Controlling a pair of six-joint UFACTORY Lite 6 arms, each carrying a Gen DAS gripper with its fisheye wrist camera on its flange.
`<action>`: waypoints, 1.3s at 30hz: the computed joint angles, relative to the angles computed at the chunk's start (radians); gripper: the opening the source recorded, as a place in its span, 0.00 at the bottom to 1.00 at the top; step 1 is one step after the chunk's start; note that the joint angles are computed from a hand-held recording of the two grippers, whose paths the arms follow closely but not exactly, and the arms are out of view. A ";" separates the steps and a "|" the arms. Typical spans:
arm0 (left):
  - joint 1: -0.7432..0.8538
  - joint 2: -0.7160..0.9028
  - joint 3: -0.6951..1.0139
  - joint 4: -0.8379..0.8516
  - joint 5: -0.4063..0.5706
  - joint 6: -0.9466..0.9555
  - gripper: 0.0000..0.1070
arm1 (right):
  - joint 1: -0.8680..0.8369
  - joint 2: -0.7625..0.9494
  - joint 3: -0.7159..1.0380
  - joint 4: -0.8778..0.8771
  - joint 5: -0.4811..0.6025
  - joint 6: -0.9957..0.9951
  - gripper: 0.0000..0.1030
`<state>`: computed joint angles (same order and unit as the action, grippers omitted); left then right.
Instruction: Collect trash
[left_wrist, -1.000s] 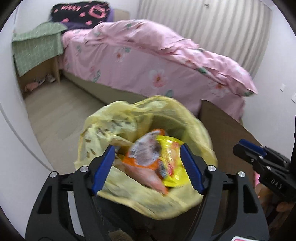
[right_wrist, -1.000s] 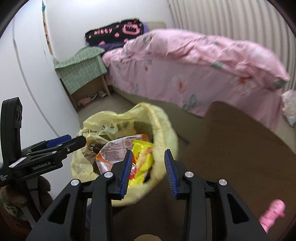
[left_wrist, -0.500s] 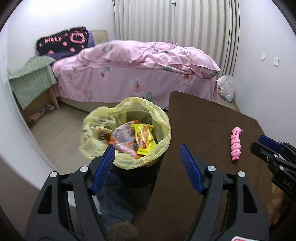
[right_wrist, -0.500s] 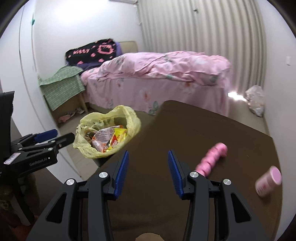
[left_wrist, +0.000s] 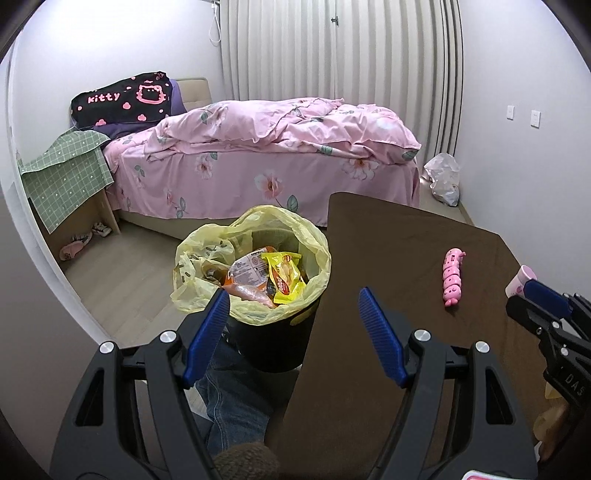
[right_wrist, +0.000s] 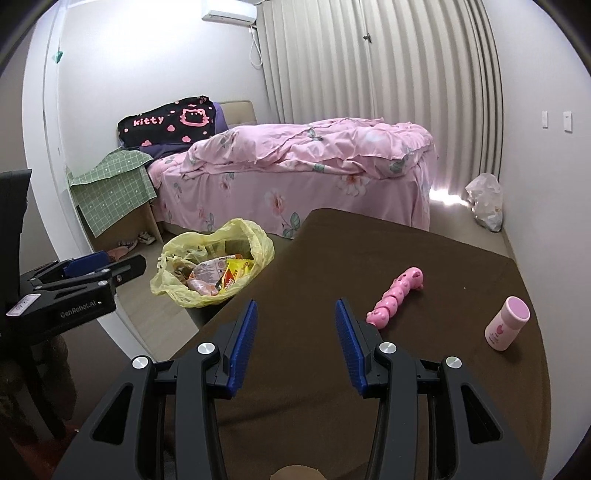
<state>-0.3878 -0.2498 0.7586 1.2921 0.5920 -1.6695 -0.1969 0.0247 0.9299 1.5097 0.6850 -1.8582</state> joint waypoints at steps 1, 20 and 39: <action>0.003 0.007 0.005 0.001 -0.005 0.001 0.64 | 0.000 -0.003 -0.001 0.003 0.000 -0.003 0.40; -0.008 0.008 -0.007 0.017 -0.018 0.000 0.64 | 0.013 -0.010 -0.003 -0.002 -0.006 0.015 0.40; 0.013 0.006 -0.013 0.029 -0.055 0.005 0.64 | 0.032 -0.012 0.003 0.000 -0.026 0.025 0.40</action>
<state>-0.3747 -0.2440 0.7454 1.3209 0.5374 -1.6641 -0.1649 0.0126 0.9329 1.5095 0.6593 -1.8327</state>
